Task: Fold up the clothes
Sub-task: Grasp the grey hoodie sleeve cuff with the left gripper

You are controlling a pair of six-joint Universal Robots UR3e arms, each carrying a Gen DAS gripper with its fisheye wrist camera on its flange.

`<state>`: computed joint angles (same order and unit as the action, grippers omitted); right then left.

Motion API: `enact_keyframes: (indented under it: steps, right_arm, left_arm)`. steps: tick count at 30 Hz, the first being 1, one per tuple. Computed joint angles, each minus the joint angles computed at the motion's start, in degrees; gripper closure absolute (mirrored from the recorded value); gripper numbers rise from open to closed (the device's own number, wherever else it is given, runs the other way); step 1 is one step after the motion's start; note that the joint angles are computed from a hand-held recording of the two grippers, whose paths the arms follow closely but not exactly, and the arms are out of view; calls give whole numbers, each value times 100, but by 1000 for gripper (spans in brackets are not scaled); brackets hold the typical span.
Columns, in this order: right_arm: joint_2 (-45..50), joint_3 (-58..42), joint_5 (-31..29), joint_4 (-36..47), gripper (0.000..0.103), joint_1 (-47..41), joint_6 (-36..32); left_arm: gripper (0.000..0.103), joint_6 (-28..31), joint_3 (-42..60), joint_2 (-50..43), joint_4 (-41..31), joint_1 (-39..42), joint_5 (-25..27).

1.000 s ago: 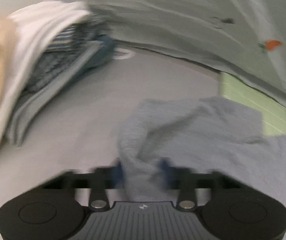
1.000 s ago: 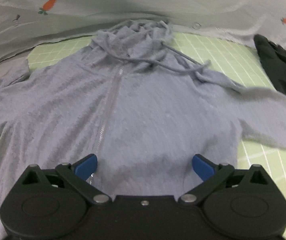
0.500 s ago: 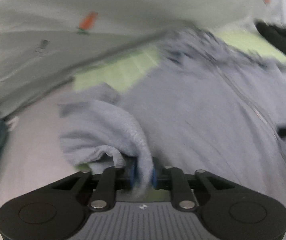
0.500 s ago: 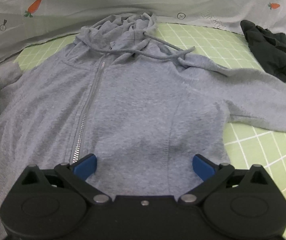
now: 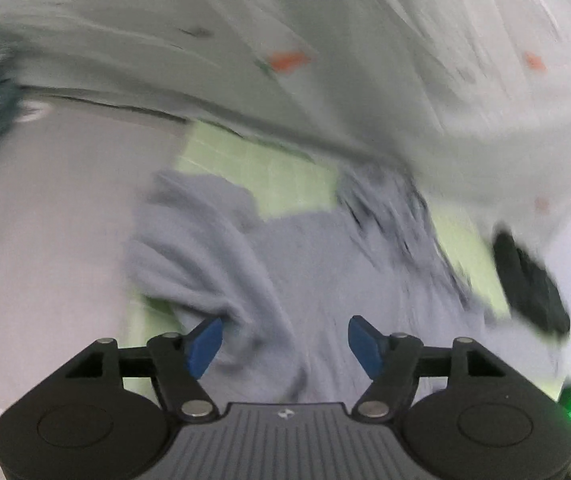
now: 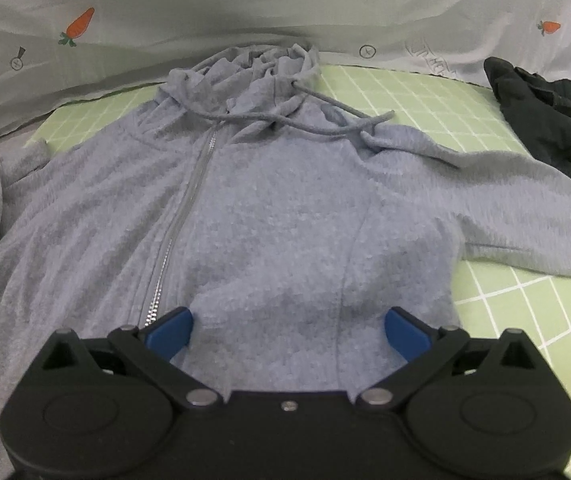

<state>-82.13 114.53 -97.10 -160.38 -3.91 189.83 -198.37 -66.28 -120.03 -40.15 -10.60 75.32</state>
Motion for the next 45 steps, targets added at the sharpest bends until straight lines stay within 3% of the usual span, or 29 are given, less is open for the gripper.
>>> enact_keyframes:
  steps: [5,12,13,14,15,16,18,28,30,33,37,39,41,45]
  right_arm:
    - [27,152,-22,-324,0,4,-30]
    - [62,287,-59,-633,0,40,-45]
    - [63,308,-59,-670,0,39,-52]
    - [66,321,-65,-700,0,43,-52]
    - [73,329,-77,-725,0,53,-44]
    - [76,341,-82,-750,0,57,-44]
    - [71,383,-64,-817,0,45,-75]
    - [24,726,280,-1341,0,-160,-506]
    - [38,770,311,-1445,0,-179,-547]
    - [65,791,326,-1531,0,-186,-572]
    - [72,822,360,-1589,0,-205,-611]
    - [79,810,350,-1579,0,-193,-600]
    - [75,821,354,-1593,0,-197,-605]
    - [95,837,343,-1654,0,-193,-601]
  left_arm:
    - [34,116,1318,-840,-828,-132,1149]
    - [36,73,3017,-2121,-1515,-231,1227]
    - [52,55,3224,-2262,-1600,-269,1325]
    - [61,39,3461,-2402,-1711,-312,1433]
    - [81,-5,3574,-2460,-1756,-346,1530]
    - [91,-60,3602,-2466,-1752,-373,1626]
    - [96,-123,3227,-2260,-1422,-401,1773]
    - [96,150,566,-384,-280,-771,4533]
    - [96,-92,149,-72,-414,-778,4980]
    - [96,-944,-304,303,-1116,-706,5441]
    - [95,-1826,-904,785,-2088,-548,5627]
    - [91,-2045,-1209,1068,-2257,-388,5326]
    - [90,-2163,-1741,1482,-1857,-185,4868]
    - [66,-2266,-2569,2099,-1003,112,4476]
